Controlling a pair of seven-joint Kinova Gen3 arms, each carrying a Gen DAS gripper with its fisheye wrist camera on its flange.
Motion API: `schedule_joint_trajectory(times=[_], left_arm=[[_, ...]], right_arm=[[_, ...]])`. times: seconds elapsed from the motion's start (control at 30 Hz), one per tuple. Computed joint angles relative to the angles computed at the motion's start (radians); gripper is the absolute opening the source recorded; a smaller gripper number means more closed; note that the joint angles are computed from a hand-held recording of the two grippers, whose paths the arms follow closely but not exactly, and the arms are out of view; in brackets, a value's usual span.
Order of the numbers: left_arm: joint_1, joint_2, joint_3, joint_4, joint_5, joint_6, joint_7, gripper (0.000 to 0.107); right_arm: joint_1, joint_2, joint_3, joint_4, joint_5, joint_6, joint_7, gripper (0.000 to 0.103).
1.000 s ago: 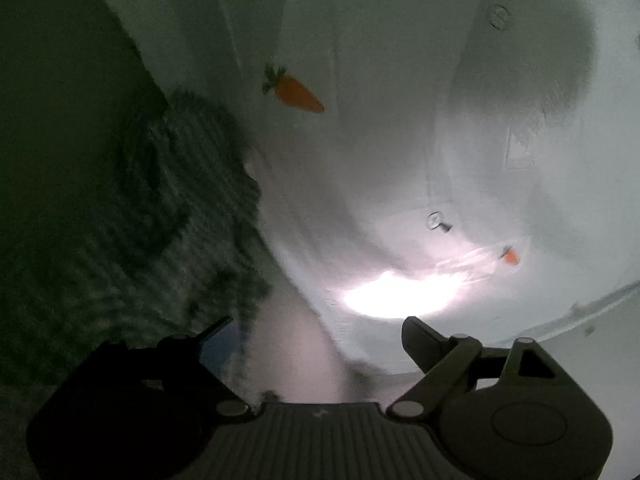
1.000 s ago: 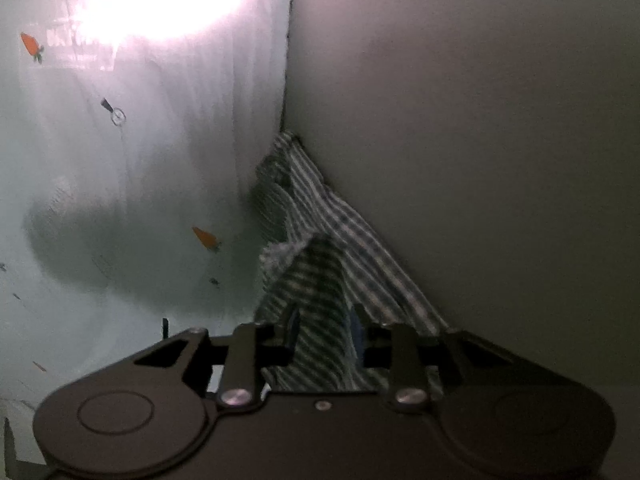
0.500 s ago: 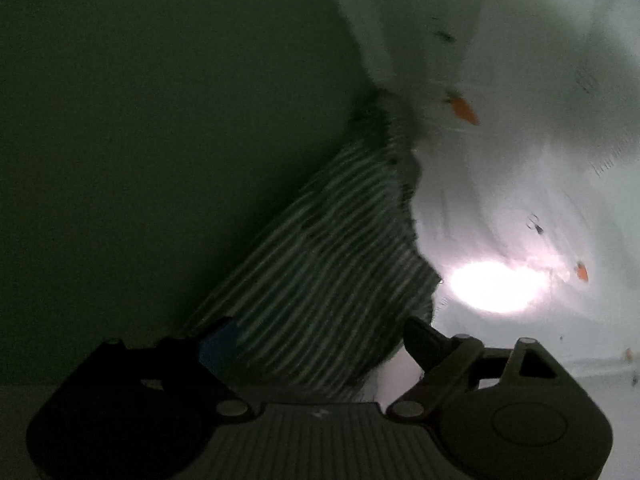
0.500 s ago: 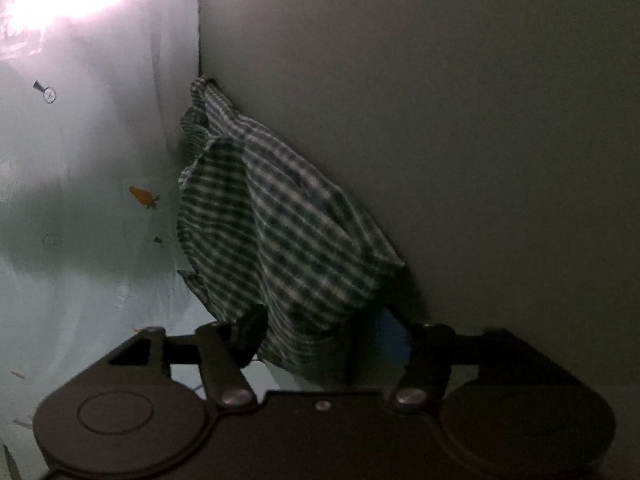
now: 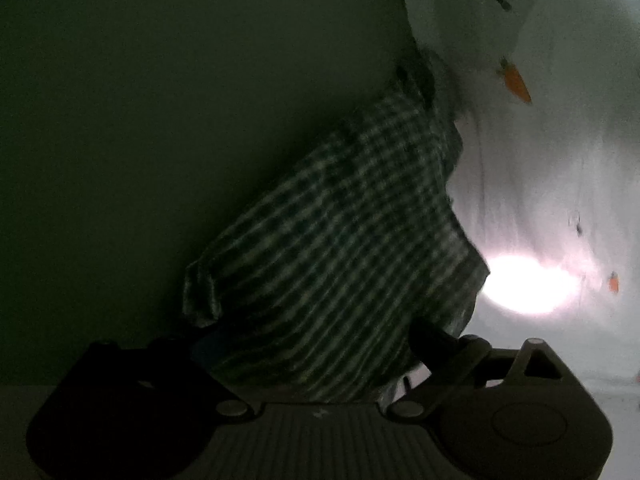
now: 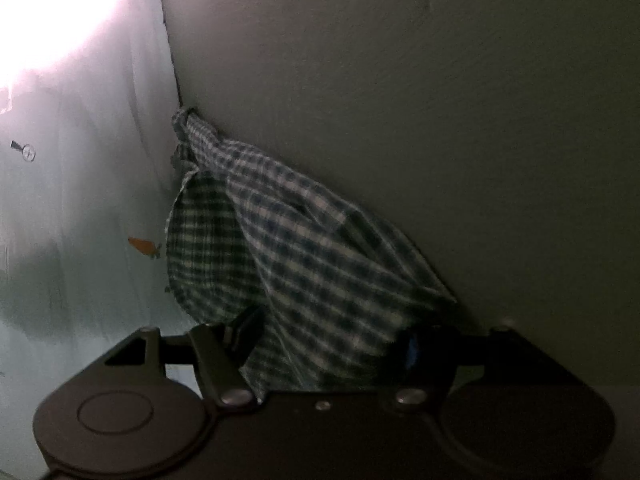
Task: Fold clothes
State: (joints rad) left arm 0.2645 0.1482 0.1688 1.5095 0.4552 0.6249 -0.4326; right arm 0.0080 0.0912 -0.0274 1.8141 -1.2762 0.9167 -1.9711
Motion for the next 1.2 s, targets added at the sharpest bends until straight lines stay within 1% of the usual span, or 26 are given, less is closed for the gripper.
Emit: schedule_joint_trajectory(times=[0.03,0.07,0.1,0.13,0.17,0.2,0.23,0.3,0.33,0.4,0.47,0.53,0.57,0.6,0.63,0.67,0.73,0.83,0.87,0.9,0.93,0.97,1.0,1.07,1.1,1.2], left_arm=[[0.025,0.001,-0.026,0.003,-0.010,-0.014,0.041,0.087],[0.065,0.003,-0.070,0.004,-0.016,-0.021,0.081,0.073],[0.088,0.005,-0.096,0.003,-0.027,-0.023,0.122,0.066],[0.097,0.007,-0.104,0.000,-0.048,-0.017,0.163,0.053],[0.088,0.007,-0.092,0.000,-0.063,-0.011,0.189,0.039],[0.062,0.004,-0.063,0.006,-0.074,-0.011,0.203,0.031],[0.039,-0.007,-0.034,0.023,-0.082,-0.022,0.210,0.020],[0.041,-0.040,-0.022,0.066,-0.104,-0.066,0.242,0.013],[0.050,-0.057,-0.021,0.082,-0.125,-0.092,0.261,0.009],[0.067,-0.087,-0.016,0.094,-0.186,-0.117,0.299,0.007],[0.080,-0.121,-0.006,0.101,-0.245,-0.129,0.331,0.006],[0.085,-0.160,0.010,0.108,-0.280,-0.129,0.338,0.005],[0.087,-0.179,0.021,0.107,-0.302,-0.121,0.342,0.005],[0.088,-0.194,0.032,0.100,-0.322,-0.104,0.345,0.005],[0.089,-0.212,0.043,0.093,-0.336,-0.082,0.347,0.005],[0.090,-0.235,0.052,0.088,-0.339,-0.055,0.349,0.005],[0.087,-0.282,0.067,0.086,-0.320,-0.010,0.365,0.005],[0.069,-0.334,0.111,0.037,-0.334,0.078,0.420,0.005],[0.061,-0.339,0.132,0.008,-0.356,0.117,0.428,0.005],[0.056,-0.339,0.149,-0.011,-0.377,0.142,0.436,0.005],[0.051,-0.339,0.160,-0.016,-0.387,0.151,0.441,0.005],[0.049,-0.338,0.165,-0.009,-0.387,0.144,0.450,0.005],[0.048,-0.336,0.163,0.004,-0.376,0.132,0.464,0.005],[0.044,-0.332,0.158,0.042,-0.343,0.077,0.506,0.004],[0.044,-0.330,0.155,0.055,-0.333,0.055,0.521,0.004],[0.046,-0.318,0.145,0.050,-0.332,0.029,0.510,0.005]], right_arm=[[0.006,0.006,-0.013,-0.003,-0.006,-0.008,0.009,0.066],[0.025,0.008,-0.042,-0.004,-0.012,-0.024,0.021,0.062],[0.043,0.011,-0.072,-0.009,-0.004,-0.039,0.035,0.048],[0.074,0.009,-0.112,-0.011,0.010,-0.050,0.040,0.034],[0.094,0.005,-0.139,-0.007,0.010,-0.063,0.052,0.030],[0.118,-0.002,-0.165,-0.002,0.000,-0.070,0.077,0.025],[0.131,-0.012,-0.175,0.006,-0.018,-0.075,0.109,0.020],[0.127,-0.035,-0.166,0.005,-0.028,-0.072,0.169,0.016],[0.117,-0.047,-0.150,0.002,-0.028,-0.064,0.201,0.014],[0.054,-0.083,-0.073,0.016,-0.049,-0.056,0.259,0.012],[-0.020,-0.123,0.012,0.038,-0.063,-0.053,0.280,0.011],[-0.086,-0.170,0.090,0.065,-0.056,-0.052,0.262,0.011],[-0.123,-0.194,0.130,0.076,-0.046,-0.052,0.238,0.011],[-0.141,-0.216,0.155,0.082,-0.026,-0.042,0.205,0.011],[-0.147,-0.226,0.162,0.078,-0.009,-0.033,0.164,0.011],[-0.135,-0.249,0.161,0.081,0.013,-0.012,0.123,0.011],[-0.058,-0.285,0.132,0.084,0.025,0.062,0.042,0.011],[0.081,-0.329,0.073,0.091,0.005,0.174,-0.080,0.011],[0.120,-0.349,0.057,0.079,0.024,0.207,-0.121,0.011],[0.140,-0.363,0.045,0.057,0.059,0.229,-0.160,0.011],[0.141,-0.367,0.036,0.037,0.099,0.235,-0.198,0.011],[0.126,-0.366,0.034,0.035,0.124,0.228,-0.233,0.011],[0.115,-0.367,0.049,0.046,0.135,0.231,-0.270,0.011],[0.115,-0.370,0.051,0.072,0.137,0.212,-0.348,0.011],[0.099,-0.365,0.047,0.067,0.147,0.186,-0.374,0.011],[0.069,-0.341,0.048,0.045,0.151,0.144,-0.396,0.011]])
